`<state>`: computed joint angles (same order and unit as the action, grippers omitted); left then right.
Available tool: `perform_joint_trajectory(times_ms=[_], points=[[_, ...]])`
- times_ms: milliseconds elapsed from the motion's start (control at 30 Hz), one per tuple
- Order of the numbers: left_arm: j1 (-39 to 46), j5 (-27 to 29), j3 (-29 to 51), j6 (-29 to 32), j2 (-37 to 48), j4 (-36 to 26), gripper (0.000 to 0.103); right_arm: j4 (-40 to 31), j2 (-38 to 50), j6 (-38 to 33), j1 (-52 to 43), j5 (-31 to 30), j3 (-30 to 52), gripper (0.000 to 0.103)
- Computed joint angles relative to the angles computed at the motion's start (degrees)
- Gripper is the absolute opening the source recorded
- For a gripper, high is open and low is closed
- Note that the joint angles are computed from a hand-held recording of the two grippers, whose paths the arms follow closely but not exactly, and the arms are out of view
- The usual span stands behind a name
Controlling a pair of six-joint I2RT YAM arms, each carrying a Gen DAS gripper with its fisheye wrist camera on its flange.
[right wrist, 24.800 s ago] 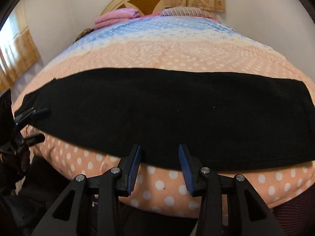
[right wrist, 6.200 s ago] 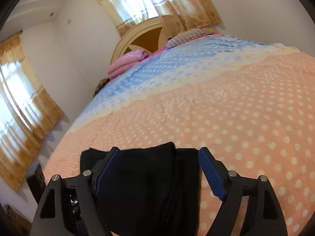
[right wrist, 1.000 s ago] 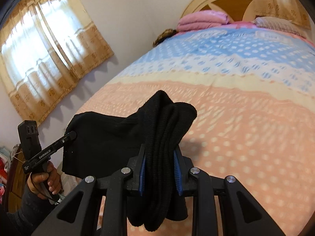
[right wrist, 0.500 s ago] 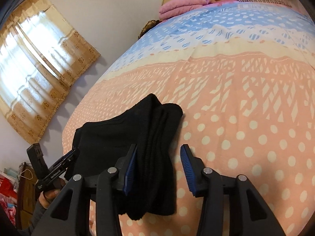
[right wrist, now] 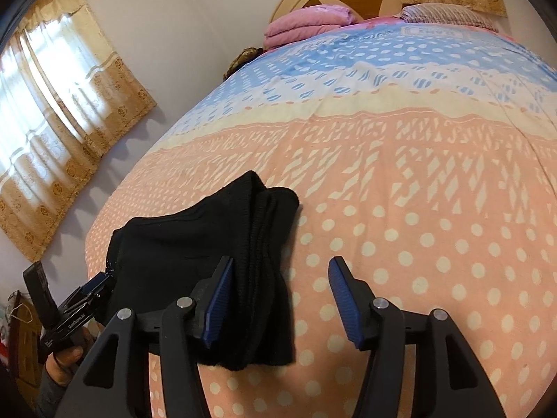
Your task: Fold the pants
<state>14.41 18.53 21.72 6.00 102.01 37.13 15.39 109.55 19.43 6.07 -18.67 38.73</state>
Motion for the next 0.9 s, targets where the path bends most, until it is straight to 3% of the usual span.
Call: perform_joint_trajectory(times_ms=[167,233,400,533,667,900], points=[[0.6,0.68,-2.32,-0.08,-3.95,-1.21,0.074,-0.6,-7.39,1.65,2.24,6.61,-4.42,0.057],[0.83,1.17,-3.81,0.14,-6.3,-1.4,0.08,-0.93,-10.57,2.21,3.0,9.18,-6.19,0.058],[1.32,2.86,-7.76,0.54,-15.93,-5.57,0.08,-3.62,-19.82,3.58,5.19,13.22,-10.89,0.059],[1.45,3.67,-11.55,1.28,-27.91,-11.32,0.09,-6.62,-29.92,4.17,9.31,16.56,-15.13,0.062],[1.65,4.51,-13.38,1.68,-39.13,-18.82,0.091,-11.98,-40.78,6.8,16.06,20.77,-18.33,0.066],[0.48,4.86,-15.16,0.47,-59.76,-32.86,0.097,-25.97,-58.89,10.89,31.0,33.78,-20.79,0.067]])
